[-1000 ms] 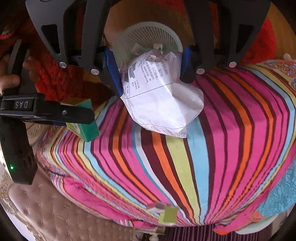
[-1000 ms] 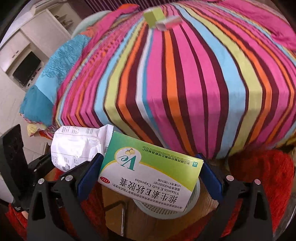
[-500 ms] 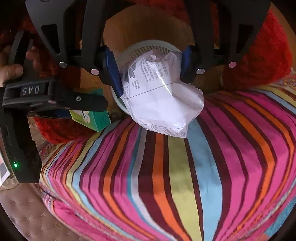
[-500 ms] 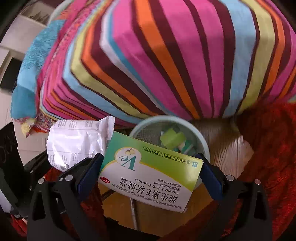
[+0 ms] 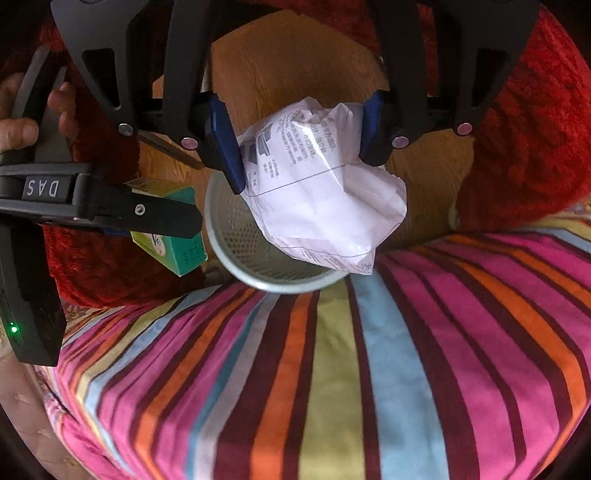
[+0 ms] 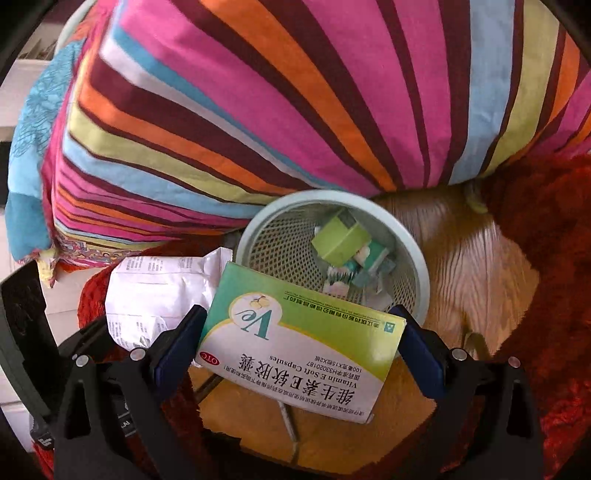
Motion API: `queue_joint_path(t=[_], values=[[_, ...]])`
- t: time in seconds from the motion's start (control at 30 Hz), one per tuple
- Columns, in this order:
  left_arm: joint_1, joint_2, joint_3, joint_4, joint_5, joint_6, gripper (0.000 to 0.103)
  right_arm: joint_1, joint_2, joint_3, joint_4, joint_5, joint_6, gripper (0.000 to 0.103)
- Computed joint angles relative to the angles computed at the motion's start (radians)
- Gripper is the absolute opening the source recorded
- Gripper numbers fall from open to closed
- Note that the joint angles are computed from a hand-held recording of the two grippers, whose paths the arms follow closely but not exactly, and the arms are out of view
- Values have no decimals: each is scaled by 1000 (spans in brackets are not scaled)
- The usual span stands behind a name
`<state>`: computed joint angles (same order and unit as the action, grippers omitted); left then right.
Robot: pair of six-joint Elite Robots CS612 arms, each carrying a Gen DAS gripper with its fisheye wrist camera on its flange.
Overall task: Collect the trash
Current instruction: 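Carry the paper and vitamin E box down over the mesh wastebasket, then open both tools to drop the paper and box into the wastebasket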
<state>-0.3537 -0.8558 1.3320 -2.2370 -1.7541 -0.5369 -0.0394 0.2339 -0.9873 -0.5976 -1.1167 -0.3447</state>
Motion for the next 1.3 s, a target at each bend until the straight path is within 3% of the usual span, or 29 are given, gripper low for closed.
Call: queue_joint_path(t=[0.43, 0.9, 1.0, 1.07, 1.3], values=[[17, 53, -63, 145, -90, -10, 55, 5, -1, 82, 46, -4, 125, 94], [20, 75, -98, 228, -115, 9, 55, 7, -1, 106, 78, -2, 140, 95], [19, 84, -109, 253, -115, 9, 61, 6, 2, 103, 78, -5, 156, 95], [20, 89, -114, 270, -122, 4, 76, 5, 7, 96, 82, 4, 160, 95], [17, 88, -117, 278, -95, 6, 79, 2, 16, 67, 36, -15, 192, 95]])
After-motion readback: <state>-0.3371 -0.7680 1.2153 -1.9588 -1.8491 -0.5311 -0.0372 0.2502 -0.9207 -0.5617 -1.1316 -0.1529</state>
